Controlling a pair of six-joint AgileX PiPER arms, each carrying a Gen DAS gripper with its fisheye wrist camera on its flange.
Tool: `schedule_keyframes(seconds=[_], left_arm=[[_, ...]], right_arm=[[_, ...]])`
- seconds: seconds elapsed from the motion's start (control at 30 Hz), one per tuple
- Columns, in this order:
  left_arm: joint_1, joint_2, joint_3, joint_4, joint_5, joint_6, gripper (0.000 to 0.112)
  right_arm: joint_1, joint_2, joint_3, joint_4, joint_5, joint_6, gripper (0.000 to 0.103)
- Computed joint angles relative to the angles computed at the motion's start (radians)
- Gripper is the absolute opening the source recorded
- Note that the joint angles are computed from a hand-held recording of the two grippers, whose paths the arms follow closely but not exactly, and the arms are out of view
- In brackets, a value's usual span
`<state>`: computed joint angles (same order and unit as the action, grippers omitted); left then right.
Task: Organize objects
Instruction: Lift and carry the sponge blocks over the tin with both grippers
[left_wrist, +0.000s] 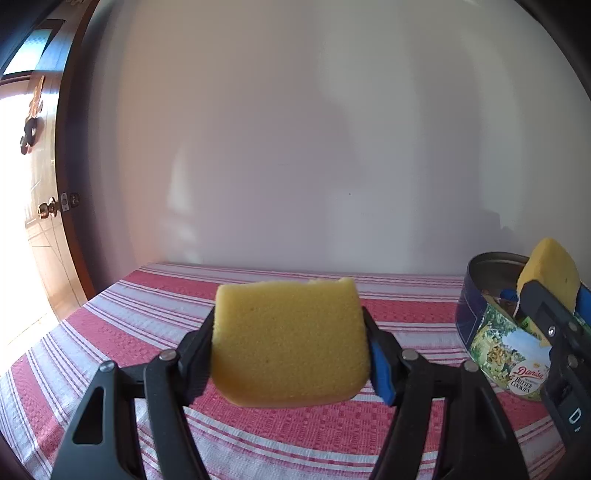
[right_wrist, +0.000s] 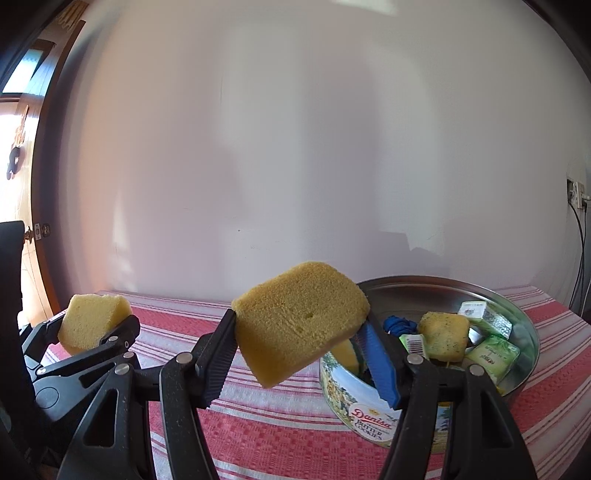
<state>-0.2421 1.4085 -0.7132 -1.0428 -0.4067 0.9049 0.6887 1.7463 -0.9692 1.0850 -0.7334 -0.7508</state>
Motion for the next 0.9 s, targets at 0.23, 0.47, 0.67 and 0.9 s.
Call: schedule_keyframes(seconds=[0.23,0.47,0.67,0.9], left_arm=[[-0.054,-0.005,0.006,-0.064,-0.025,0.041,0.069],[-0.133,-0.004,0.005,-0.133,-0.046,0.077,0.069],[-0.209,0.014,-0.013,-0.18,-0.071,0.098,0.069],[-0.277,0.034,-0.062,-0.231,-0.103,0.131,0.069]], right_arm=[[-0.017,-0.004,0.027,-0.048,-0.014,0.027,0.067],[-0.035,-0.025,0.047,-0.056,-0.014,0.02,0.067],[-0.054,-0.026,0.058,-0.081,-0.039,0.028,0.067],[-0.091,-0.006,0.036,-0.102,-0.054,0.03,0.067]])
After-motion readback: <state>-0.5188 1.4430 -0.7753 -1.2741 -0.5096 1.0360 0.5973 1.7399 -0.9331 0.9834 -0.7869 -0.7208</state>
